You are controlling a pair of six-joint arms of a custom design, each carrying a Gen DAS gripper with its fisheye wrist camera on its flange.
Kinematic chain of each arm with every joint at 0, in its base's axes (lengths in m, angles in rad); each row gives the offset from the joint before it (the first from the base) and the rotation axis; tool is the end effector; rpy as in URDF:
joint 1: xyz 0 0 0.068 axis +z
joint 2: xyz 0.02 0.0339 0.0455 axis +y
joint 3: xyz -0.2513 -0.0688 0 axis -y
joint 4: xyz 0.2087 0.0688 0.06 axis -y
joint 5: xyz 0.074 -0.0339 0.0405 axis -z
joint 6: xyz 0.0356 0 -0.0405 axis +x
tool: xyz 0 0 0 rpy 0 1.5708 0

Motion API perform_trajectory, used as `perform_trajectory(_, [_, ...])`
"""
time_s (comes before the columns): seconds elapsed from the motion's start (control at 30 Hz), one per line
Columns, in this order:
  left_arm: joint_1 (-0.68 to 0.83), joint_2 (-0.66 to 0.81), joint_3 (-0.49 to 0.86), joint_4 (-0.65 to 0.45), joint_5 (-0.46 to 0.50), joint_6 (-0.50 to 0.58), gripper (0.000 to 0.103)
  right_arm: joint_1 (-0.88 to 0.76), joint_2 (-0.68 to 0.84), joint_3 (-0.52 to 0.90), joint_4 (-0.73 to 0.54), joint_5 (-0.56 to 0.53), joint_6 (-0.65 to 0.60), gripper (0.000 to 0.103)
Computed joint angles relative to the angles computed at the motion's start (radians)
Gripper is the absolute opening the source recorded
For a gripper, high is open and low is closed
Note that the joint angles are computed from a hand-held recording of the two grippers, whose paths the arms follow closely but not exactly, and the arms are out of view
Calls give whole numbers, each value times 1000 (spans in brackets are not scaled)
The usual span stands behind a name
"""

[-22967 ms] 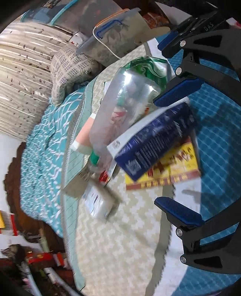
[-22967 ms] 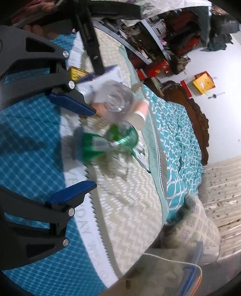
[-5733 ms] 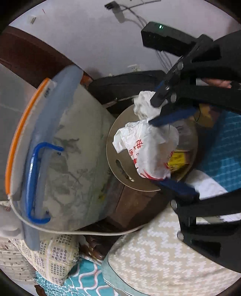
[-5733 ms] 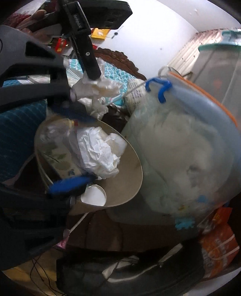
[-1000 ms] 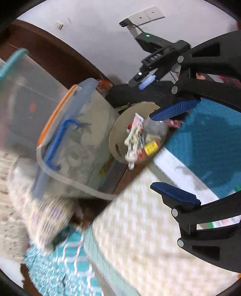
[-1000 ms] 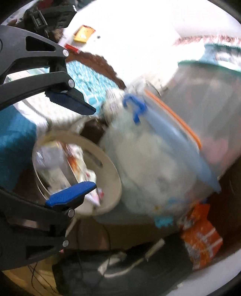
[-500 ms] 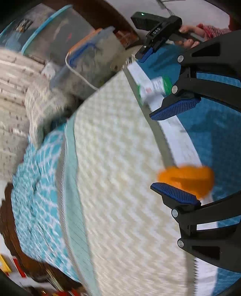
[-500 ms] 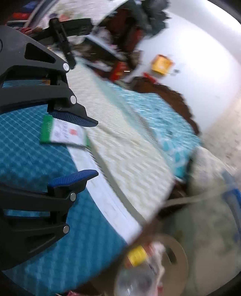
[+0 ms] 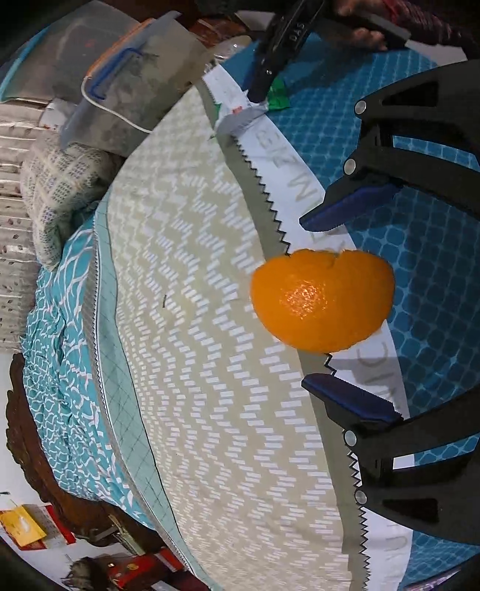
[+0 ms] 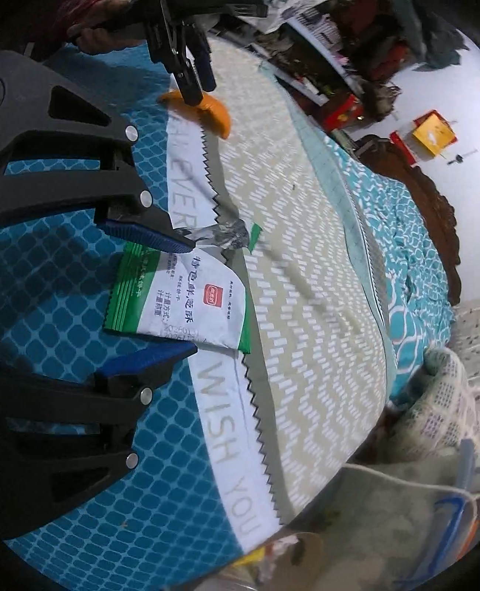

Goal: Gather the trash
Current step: 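Grasp the orange peel with the left tool while the right tool grasps the green sachet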

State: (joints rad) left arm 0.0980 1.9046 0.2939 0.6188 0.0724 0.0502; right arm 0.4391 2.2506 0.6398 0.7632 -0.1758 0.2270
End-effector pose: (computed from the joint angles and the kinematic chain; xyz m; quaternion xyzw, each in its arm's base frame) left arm 0.2131 0.0184 0.0483 -0.0126 0.9577 -0.0135 0.2870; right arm 0.2705 0.1339 0.0162 -0.1295 0.9232 0.1928 0.3062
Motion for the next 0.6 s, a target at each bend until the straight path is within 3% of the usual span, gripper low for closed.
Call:
perform_trajectory(0.23, [37, 77, -2, 60, 24, 15, 75, 83, 1, 44, -60, 74, -31, 50])
perform_trajectory(0.27, [49, 83, 0, 61, 34, 18, 75, 96, 4, 53, -70, 84, -40, 48])
perform_trajectory(0.33, [59, 92, -8, 81, 44, 21, 73, 131, 7, 75, -97, 110, -63, 30])
perform_trajectory(0.4, [52, 95, -27, 118, 32, 26, 65, 151, 9, 80, -102, 105, -75, 18])
perform_trajectory(0.43, [47, 93, -34, 127, 30, 27, 52, 156, 10, 76, -96, 98, -73, 13])
perform_trajectory(0.6, [75, 59, -37, 82, 78, 42, 42, 138, 33, 48, 6, -62, -18, 8])
